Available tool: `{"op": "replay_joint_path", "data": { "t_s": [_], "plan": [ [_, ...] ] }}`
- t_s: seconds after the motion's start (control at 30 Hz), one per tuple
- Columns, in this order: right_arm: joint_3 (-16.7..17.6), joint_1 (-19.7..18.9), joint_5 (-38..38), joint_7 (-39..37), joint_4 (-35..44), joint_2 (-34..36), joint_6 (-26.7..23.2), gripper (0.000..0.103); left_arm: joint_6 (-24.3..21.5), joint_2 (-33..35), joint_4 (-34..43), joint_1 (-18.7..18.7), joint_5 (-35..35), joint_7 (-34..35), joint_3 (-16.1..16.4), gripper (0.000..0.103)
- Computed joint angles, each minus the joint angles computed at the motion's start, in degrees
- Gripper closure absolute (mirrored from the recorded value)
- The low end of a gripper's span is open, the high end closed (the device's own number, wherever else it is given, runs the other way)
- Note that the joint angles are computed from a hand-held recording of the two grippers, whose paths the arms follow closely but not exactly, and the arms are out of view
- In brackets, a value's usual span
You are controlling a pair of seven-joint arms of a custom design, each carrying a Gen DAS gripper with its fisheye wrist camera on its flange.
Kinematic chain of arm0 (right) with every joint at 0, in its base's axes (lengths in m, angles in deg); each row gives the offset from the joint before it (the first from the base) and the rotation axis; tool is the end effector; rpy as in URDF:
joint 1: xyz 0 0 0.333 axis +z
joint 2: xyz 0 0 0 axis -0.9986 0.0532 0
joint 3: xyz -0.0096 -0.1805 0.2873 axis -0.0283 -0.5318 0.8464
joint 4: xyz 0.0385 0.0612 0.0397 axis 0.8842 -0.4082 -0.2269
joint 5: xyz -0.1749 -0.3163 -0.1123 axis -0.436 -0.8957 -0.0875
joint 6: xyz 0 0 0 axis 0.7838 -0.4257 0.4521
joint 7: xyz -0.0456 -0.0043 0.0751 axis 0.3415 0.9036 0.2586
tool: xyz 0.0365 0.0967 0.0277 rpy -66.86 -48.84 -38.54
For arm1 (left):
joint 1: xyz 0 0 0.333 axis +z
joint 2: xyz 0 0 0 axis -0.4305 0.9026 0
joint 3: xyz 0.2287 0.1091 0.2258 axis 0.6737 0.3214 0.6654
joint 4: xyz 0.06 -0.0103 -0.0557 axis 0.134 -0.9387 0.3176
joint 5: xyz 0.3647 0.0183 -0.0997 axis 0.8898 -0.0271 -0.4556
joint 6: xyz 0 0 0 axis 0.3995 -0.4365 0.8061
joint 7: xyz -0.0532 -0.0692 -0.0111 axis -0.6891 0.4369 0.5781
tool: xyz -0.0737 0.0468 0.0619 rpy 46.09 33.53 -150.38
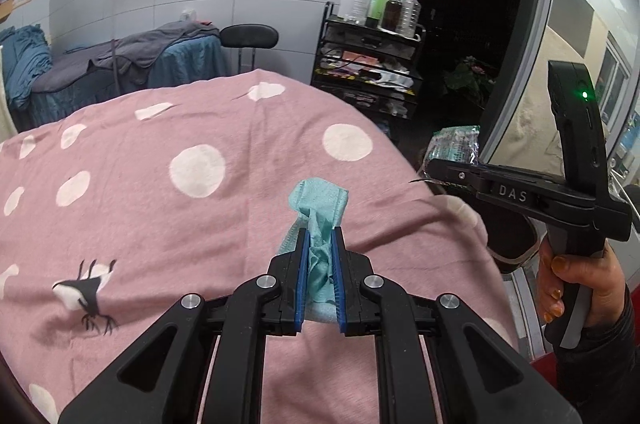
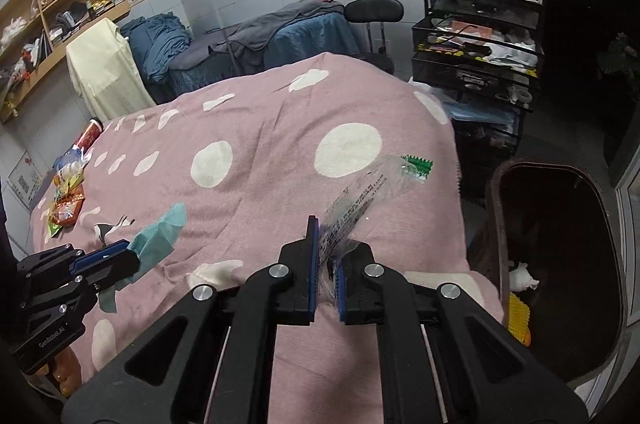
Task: Collect trash
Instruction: 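Carry the wrapper into the bin and open the right tool while the left tool holds the teal cloth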
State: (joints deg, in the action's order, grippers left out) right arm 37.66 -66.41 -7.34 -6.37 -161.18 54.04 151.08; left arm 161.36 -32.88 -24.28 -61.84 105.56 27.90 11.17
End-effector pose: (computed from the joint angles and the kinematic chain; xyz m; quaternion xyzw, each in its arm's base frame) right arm 0.6160 0.3377 0.5013 -0.7949 0.4370 -0.0915 0.4109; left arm 0.4478 -0.4916 0.5133 -0.6915 0.5770 -0.3366 0.2751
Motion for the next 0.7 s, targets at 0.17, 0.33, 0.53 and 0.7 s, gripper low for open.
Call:
{"op": "replay_joint_path", "data": {
  "t_s": [0.17, 0.33, 0.53, 0.7],
  "plan": [
    [-0.2, -2.2, 2.9, -0.8, -2.5, -1.5, 2.4, 0.095, 1.7, 3.4, 4.8, -0.4, -0.3, 3.5, 0.5, 0.091],
    [-1.6, -3.5, 3.5, 0.7, -4.5, -2.4, 4.5, 0.095, 4.7, 6.6, 8.9, -1.0, -2.1, 6.8, 1.9, 0.091],
    [-5.2, -3.8, -0.3, 6.8, -5.7, -2.3, 6.3, 0.095, 7.1, 10.0, 13.4, -2.1, -4.6, 10.7, 3.7, 0.091],
    [-9.0, -3.6, -6.1, 14.9, -5.8, -1.1, 7.2, 0.095, 7.9, 12.8, 17.3, -3.0, -6.6, 14.5, 5.1, 0.092]
  ]
}}
